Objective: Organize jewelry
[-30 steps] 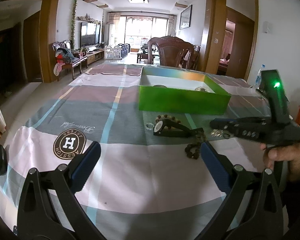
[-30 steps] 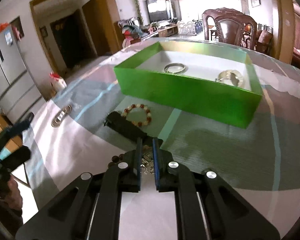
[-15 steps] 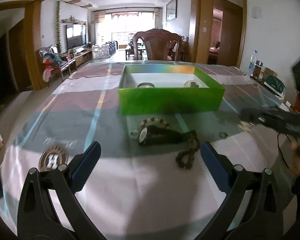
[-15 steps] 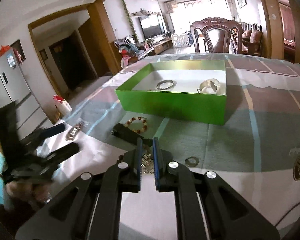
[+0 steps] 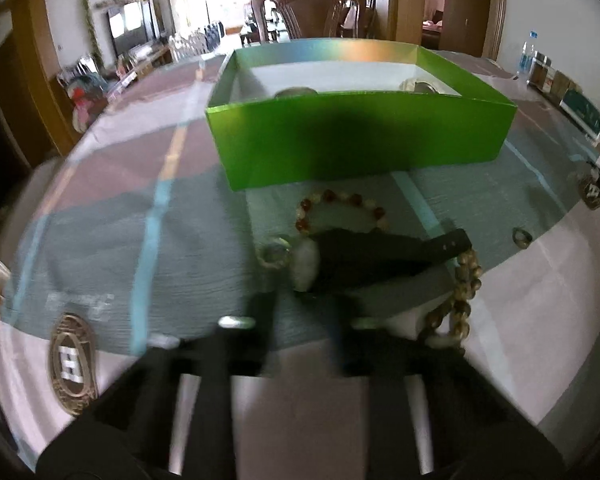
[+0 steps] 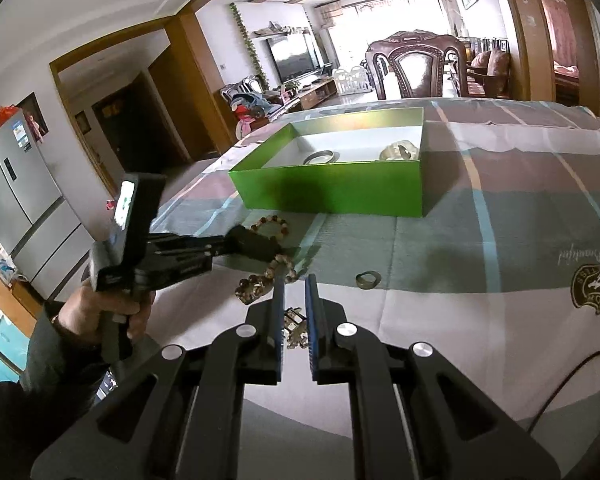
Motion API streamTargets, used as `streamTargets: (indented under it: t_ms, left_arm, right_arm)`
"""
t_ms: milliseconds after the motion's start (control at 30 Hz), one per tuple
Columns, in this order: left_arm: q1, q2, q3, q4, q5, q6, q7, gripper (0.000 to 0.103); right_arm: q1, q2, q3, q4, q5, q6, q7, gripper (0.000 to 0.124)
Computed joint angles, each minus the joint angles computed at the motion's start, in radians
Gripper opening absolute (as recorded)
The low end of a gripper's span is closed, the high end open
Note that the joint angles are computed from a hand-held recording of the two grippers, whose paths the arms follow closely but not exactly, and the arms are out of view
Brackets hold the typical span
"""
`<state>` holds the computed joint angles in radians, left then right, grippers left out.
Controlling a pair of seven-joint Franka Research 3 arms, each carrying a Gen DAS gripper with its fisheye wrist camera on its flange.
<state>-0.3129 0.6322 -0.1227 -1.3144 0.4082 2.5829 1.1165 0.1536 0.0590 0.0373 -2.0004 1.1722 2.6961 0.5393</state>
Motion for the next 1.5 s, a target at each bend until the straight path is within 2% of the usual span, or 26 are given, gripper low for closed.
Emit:
streamTargets:
  t_ms: [67,133,167,200,300,433,633,833,1500]
  left_arm:
    - [-0.012,-0.045,0.026,-0.066,0.035,0.072,-0.054,0.008]
    - [-0.009,-0.110,0.028,-0.149,0.057,0.141,-0.087,0.008]
    - [0.003,-0.170,0.020,-0.221,0.112,0.190,-0.141,0.008]
    - [-0.018,-0.202,0.046,-0.258,0.108,0.220,-0.145,0.008]
    - [-0.032,-0.334,0.075,-0.406,0.210,0.306,-0.260,0.008]
    - [-0.023,-0.448,0.078,-0.530,0.340,0.360,-0.402,0.008]
    - [0.039,-0.499,0.002,-0.597,0.356,0.360,-0.408,0.008]
    - [0.064,-0.514,-0.031,-0.622,0.329,0.366,-0.381,0.008]
    - [0.064,-0.475,-0.032,-0.596,0.280,0.359,-0.348,0.008]
  right_arm:
    - [-0.001,-0.010,0.000,-0.010,0.010,-0.001,-0.014,0.010]
    - [0.001,-0.024,-0.001,-0.022,0.031,0.004,-0.034,0.010]
    - [0.003,-0.031,-0.002,-0.027,0.042,0.009,-0.042,0.010]
    - [0.004,-0.037,-0.003,-0.030,0.052,0.011,-0.050,0.010]
    - [0.011,-0.059,-0.009,-0.041,0.099,0.022,-0.086,0.010]
    - [0.023,-0.084,-0.017,-0.054,0.139,0.033,-0.121,0.010]
    - [0.035,-0.093,-0.022,-0.060,0.127,0.042,-0.111,0.010]
    - [0.044,-0.100,-0.023,-0.065,0.129,0.057,-0.112,0.010]
    - [0.044,-0.085,-0.025,-0.058,0.097,0.061,-0.080,0.010]
